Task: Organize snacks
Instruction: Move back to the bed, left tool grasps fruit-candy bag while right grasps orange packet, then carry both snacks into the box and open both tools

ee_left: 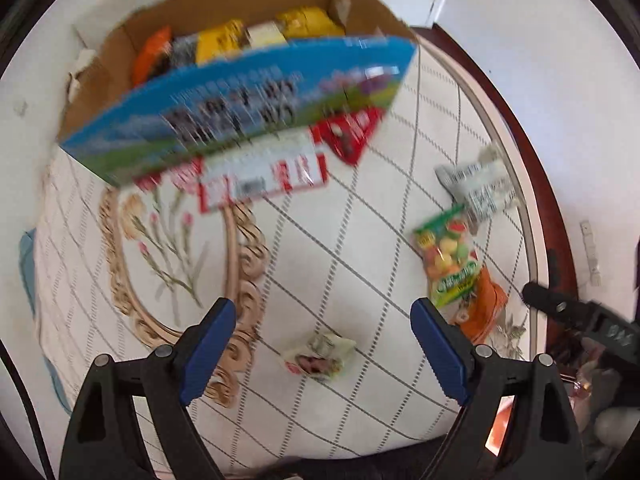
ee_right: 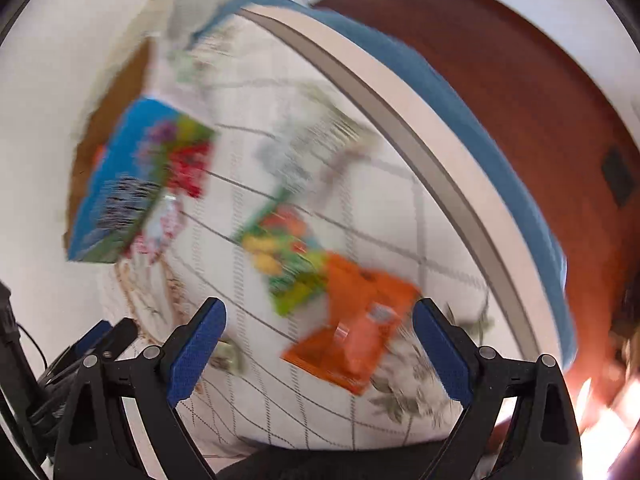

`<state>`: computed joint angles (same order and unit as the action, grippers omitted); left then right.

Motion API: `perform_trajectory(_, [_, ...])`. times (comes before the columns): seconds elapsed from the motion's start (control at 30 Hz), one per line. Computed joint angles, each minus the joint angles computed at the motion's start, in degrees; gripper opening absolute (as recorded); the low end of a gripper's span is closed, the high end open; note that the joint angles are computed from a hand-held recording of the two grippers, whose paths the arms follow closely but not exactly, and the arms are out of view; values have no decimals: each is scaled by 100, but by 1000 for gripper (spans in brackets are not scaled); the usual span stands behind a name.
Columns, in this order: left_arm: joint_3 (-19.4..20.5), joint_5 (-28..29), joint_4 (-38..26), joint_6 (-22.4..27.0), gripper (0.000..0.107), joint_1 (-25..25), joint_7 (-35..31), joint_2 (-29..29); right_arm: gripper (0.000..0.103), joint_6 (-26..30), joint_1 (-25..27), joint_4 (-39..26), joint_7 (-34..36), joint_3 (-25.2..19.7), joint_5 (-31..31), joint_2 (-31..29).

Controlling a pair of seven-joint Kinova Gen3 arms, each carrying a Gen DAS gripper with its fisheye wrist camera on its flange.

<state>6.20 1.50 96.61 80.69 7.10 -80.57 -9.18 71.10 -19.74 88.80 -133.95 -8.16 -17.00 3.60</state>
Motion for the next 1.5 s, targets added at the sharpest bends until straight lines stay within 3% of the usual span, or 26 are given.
perform_trajectory(0.07, [-15,136,33,43,89,18,-20,131,96,-233,424,531,-80,-177,-466,-87])
perform_trajectory(0.17, [33,234,61,73,89,74,34,323,96,-865,1221,1288,123,-790,-1127,-201])
perform_trajectory(0.23, [58,308,6,114,89,123,90,497,91,-1297,1500,1549,180,-1223,-1238,-123])
perform_trajectory(0.3, [73,385,-86,163,89,175,155,681,74,-1469,1354,1535,115,-1379,-976,-10])
perform_trajectory(0.37, [81,562,-230,188,89,228,209,916,61,-1432,931,1430,-104,-1243,-510,39])
perform_trajectory(0.43, [75,776,-359,147,89,265,239,1125,58,-1379,802,1352,-259,-1295,-109,-10])
perform_trajectory(0.57, [81,1298,-476,-35,89,330,450,1632,58,-989,1097,1256,-417,-1666,445,-152])
perform_trajectory(0.73, [199,1386,-574,-348,88,635,820,2186,58,-706,924,1381,-88,-1194,483,-250])
perform_trajectory(0.8, [239,1132,-622,-434,67,828,944,2303,59,-638,922,1451,93,-1054,463,-286])
perform_trajectory(0.87, [210,838,-579,-488,57,1037,912,2270,59,-416,858,1313,318,-990,534,-113])
perform_trajectory(1.0, [264,611,-272,-558,50,988,502,1938,61,-304,748,1191,347,-1100,652,55])
perform_trajectory(1.17, [179,300,177,-534,50,891,239,1398,59,-368,649,1038,342,-1330,697,116])
perform_trajectory(1.3, [18,419,507,-516,50,591,87,1022,59,-299,163,562,345,-1335,878,423])
perform_trajectory(1.43, [-81,699,690,-581,50,331,-173,1022,60,60,-821,70,615,-605,982,755])
perform_trajectory(1.5, [-42,800,725,-647,52,303,-258,1143,65,182,-1025,-85,708,-365,873,850])
